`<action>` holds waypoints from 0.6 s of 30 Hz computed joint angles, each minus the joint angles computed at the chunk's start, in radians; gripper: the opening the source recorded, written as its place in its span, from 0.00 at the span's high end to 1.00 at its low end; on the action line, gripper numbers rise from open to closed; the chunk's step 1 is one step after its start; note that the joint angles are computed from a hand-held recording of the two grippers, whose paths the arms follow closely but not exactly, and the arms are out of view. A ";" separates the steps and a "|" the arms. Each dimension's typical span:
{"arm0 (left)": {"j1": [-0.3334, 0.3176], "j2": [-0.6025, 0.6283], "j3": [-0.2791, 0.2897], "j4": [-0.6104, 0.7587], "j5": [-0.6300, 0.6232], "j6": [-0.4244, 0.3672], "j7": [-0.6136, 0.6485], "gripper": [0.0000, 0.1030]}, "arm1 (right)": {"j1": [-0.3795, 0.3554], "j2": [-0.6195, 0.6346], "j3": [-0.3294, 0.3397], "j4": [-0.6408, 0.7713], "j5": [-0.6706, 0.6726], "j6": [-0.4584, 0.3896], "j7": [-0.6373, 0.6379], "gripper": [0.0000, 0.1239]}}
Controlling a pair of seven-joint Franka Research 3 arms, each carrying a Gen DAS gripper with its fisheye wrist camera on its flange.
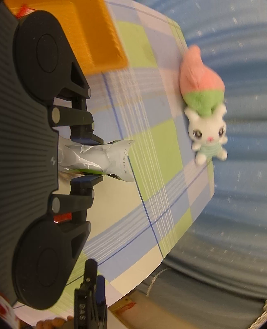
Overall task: Organize snacks
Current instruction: 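Grasp the small red candy with the right tool while the left tool holds the white packet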
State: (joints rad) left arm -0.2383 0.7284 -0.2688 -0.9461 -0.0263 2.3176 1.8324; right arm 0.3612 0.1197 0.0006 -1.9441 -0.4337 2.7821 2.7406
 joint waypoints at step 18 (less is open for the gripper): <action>0.119 -0.476 0.054 -0.699 0.007 0.231 -0.266 0.73 | -0.001 0.223 0.144 0.259 0.455 0.068 -0.815 0.56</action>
State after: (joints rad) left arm -0.1194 0.2522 -0.2145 -1.6447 -0.0193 2.5482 1.5666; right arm 0.3603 0.3432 0.1441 -1.6850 0.0217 2.8502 1.9256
